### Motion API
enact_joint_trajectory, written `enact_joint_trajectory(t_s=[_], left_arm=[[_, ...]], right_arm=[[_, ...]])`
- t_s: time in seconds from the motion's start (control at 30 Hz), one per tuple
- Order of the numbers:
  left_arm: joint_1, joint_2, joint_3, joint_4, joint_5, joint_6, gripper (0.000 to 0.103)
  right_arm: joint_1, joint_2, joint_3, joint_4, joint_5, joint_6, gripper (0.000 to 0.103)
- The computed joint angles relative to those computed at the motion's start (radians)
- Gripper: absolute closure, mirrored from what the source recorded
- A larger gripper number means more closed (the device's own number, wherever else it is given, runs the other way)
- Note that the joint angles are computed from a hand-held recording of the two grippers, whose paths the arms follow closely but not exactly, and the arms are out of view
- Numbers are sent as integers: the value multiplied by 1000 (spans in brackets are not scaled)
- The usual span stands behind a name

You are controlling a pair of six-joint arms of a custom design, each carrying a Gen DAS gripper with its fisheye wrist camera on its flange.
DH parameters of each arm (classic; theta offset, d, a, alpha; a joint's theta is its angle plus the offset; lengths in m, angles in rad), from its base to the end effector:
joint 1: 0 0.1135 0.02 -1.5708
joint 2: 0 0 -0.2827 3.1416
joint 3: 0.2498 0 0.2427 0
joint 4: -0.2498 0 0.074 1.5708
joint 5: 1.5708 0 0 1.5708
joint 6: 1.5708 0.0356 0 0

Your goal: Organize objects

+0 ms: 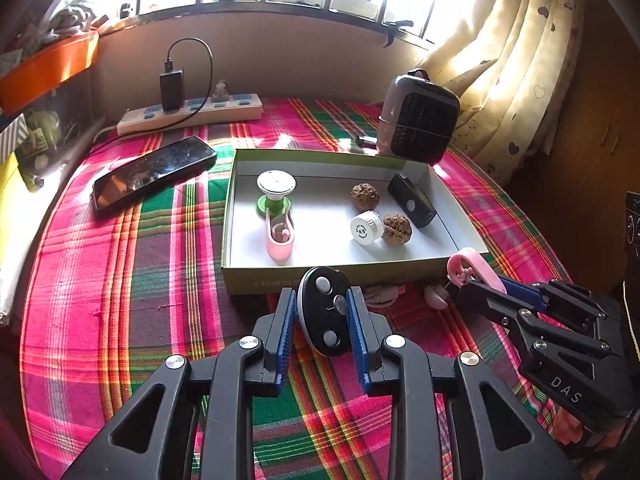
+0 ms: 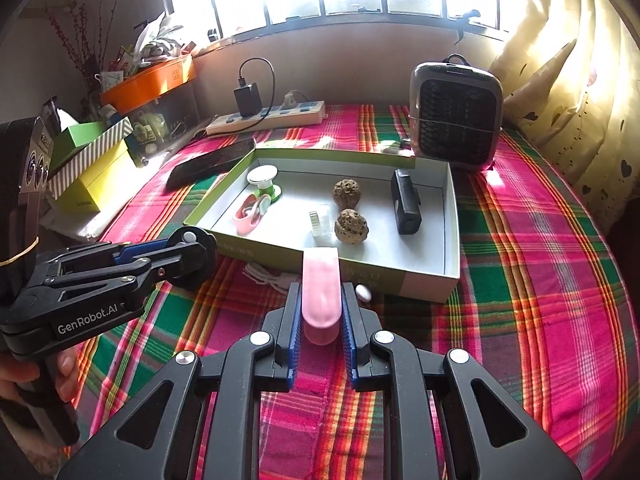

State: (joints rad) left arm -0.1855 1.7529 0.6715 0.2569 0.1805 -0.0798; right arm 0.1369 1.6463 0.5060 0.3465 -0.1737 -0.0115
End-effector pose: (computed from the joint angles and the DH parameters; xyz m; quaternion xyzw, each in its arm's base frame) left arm 0.3022 -0.0632 0.1321 0.0818 0.9244 -0.1312 0.3488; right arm 0.2671 0.0430 0.1290 -0.1011 0.9170 0.1038 0.3716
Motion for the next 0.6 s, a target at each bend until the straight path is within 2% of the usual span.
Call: enact_joint_trajectory(t_s=[0.27, 0.6], left_arm=[[6, 21, 45, -20, 3, 5, 79], [14, 72, 104, -39, 11, 2, 79]], right_arm=[[-14, 23, 94, -75, -24, -38, 84], [4, 129, 276, -168, -39, -74, 84]])
